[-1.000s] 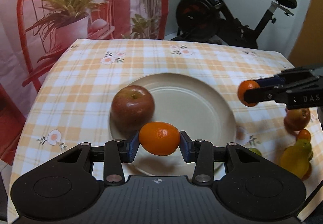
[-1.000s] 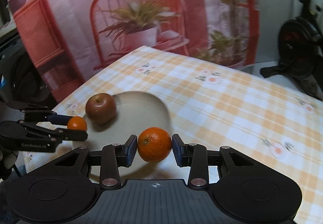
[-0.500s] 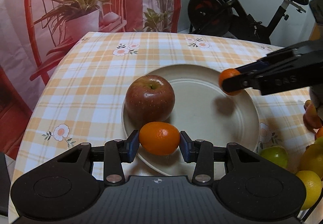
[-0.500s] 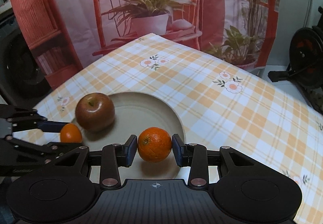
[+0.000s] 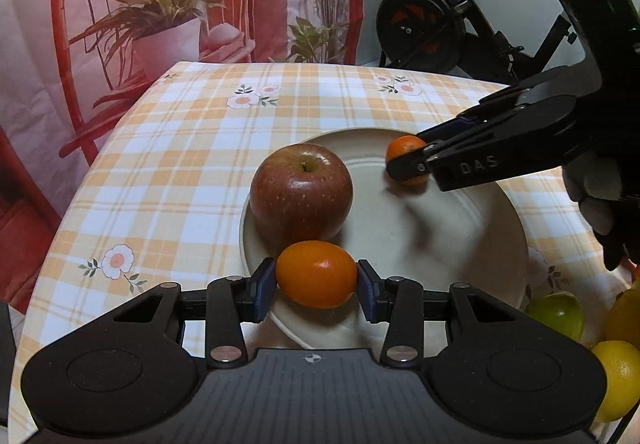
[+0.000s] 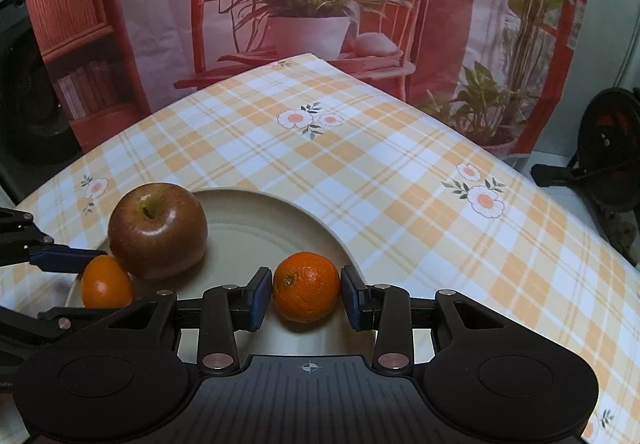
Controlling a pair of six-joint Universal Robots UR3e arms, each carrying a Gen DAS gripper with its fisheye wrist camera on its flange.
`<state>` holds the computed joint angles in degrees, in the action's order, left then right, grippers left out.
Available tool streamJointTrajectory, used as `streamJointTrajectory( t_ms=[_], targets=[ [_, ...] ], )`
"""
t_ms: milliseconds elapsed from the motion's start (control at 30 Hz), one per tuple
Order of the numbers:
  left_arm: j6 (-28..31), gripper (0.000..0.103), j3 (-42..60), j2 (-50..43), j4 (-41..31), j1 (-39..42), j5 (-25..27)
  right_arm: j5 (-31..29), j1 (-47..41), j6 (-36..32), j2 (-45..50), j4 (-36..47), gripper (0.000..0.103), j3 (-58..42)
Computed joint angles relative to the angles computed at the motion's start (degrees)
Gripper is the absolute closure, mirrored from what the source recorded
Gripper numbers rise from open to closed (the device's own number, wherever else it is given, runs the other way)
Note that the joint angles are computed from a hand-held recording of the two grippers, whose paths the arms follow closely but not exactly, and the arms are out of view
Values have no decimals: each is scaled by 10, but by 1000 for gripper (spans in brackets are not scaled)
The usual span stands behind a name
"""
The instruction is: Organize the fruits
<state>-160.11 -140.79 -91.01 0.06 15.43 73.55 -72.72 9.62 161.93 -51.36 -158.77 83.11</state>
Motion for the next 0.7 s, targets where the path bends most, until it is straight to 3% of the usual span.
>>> streamJointTrajectory(
  t_ms=[333,533,700],
  targets=[
    [-13,57,11,-11,-5,-11,8,-6,3,4,-1,-12,66,6],
    [-21,49,11,3,-14,-17,16,-5,-5,9,-36,-31,61,50],
    [-24,49,0,30,-21,-20,20,7,-24,15,-85,-52,61,107]
  ],
)
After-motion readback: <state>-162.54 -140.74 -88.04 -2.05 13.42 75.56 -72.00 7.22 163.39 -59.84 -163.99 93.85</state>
